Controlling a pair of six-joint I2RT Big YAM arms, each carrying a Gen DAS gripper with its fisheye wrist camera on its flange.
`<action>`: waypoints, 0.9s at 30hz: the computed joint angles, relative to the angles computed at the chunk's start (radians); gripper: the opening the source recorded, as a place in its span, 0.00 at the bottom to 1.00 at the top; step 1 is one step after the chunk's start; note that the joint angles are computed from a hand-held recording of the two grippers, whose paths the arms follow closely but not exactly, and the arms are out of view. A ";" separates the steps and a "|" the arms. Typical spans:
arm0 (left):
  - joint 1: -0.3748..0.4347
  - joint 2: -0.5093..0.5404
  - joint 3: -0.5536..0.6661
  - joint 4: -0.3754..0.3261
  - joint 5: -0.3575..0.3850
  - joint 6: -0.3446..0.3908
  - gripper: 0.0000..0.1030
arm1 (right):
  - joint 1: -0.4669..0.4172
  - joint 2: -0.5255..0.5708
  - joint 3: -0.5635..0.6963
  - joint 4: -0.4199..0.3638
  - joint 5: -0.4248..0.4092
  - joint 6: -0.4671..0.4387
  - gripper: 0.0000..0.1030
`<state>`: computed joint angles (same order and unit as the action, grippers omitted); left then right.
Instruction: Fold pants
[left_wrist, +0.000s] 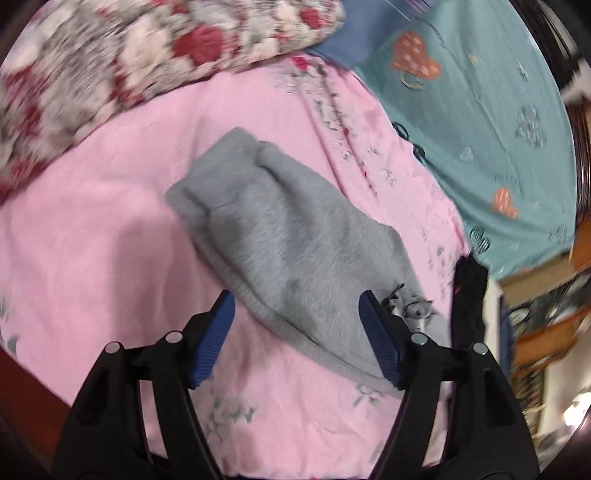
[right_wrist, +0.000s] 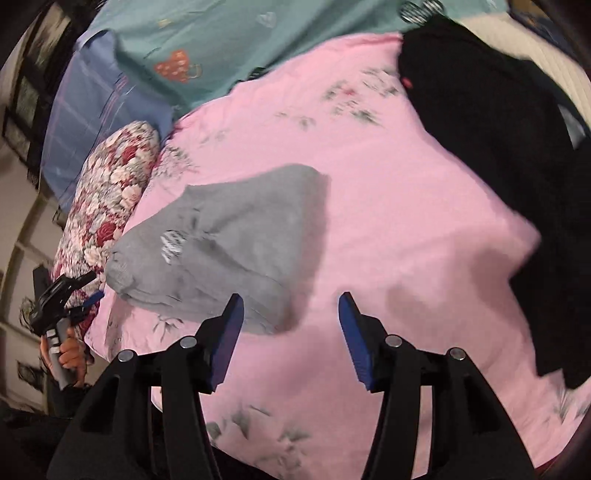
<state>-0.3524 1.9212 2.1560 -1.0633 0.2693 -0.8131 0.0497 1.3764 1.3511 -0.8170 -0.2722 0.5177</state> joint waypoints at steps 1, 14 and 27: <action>0.004 -0.004 -0.006 -0.006 -0.002 -0.011 0.69 | -0.012 -0.006 -0.023 0.013 -0.016 0.012 0.53; 0.027 0.166 0.136 -0.033 0.020 -0.164 0.68 | -0.047 -0.082 -0.110 0.080 -0.052 0.018 0.53; 0.031 0.185 0.089 0.218 -0.041 -0.181 0.23 | -0.001 -0.020 -0.023 -0.016 0.005 -0.002 0.53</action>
<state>-0.3217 2.1064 2.2450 -0.8451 0.2280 -0.9939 0.0487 1.3562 1.3278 -0.8326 -0.2676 0.5161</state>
